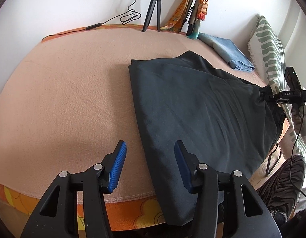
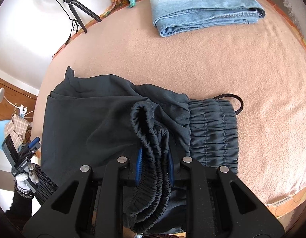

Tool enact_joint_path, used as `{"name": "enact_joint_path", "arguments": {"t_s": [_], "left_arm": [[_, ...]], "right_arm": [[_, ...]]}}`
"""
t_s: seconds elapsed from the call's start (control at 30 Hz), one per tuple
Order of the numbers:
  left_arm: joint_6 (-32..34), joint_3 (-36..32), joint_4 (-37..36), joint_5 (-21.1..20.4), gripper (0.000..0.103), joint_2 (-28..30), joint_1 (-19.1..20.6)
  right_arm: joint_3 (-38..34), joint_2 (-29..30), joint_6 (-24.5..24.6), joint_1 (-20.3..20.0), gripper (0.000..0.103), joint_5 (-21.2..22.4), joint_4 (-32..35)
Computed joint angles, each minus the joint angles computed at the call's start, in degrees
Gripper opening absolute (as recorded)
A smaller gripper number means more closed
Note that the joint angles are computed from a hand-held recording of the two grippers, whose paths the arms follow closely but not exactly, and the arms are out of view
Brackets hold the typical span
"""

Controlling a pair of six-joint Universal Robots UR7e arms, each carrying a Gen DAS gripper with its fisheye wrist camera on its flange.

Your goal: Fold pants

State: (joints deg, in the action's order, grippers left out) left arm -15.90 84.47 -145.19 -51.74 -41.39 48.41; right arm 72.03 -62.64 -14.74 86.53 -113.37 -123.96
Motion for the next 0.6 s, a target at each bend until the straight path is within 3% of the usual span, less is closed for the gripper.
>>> {"name": "enact_joint_path", "arguments": {"t_s": [0.07,0.17,0.27,0.43,0.6], "left_arm": [[-2.15,0.37,0.25,-0.29,0.052,-0.40,0.25],[-5.37,1.11,0.10,-2.51,0.052,-1.13,0.87],[-7.42,1.82,0.45,-4.09,0.052,-1.55,1.17],[-9.26,3.48,-1.71,-5.88,0.052,-2.23,1.29],[-12.19,5.21,-5.48,-11.06,0.052,-3.32,2.26]], "right_arm": [[0.84,-0.45,-0.80,0.87,0.030,-1.56,-1.60],[3.08,-1.22,-2.82,2.74,0.049,-4.64,-6.70],[4.95,-1.94,-4.72,4.31,0.052,-6.03,-11.15],[5.69,-2.32,-4.83,6.53,0.055,-1.45,-12.07],[4.00,0.40,-3.86,9.05,0.056,3.70,-9.81]]}}
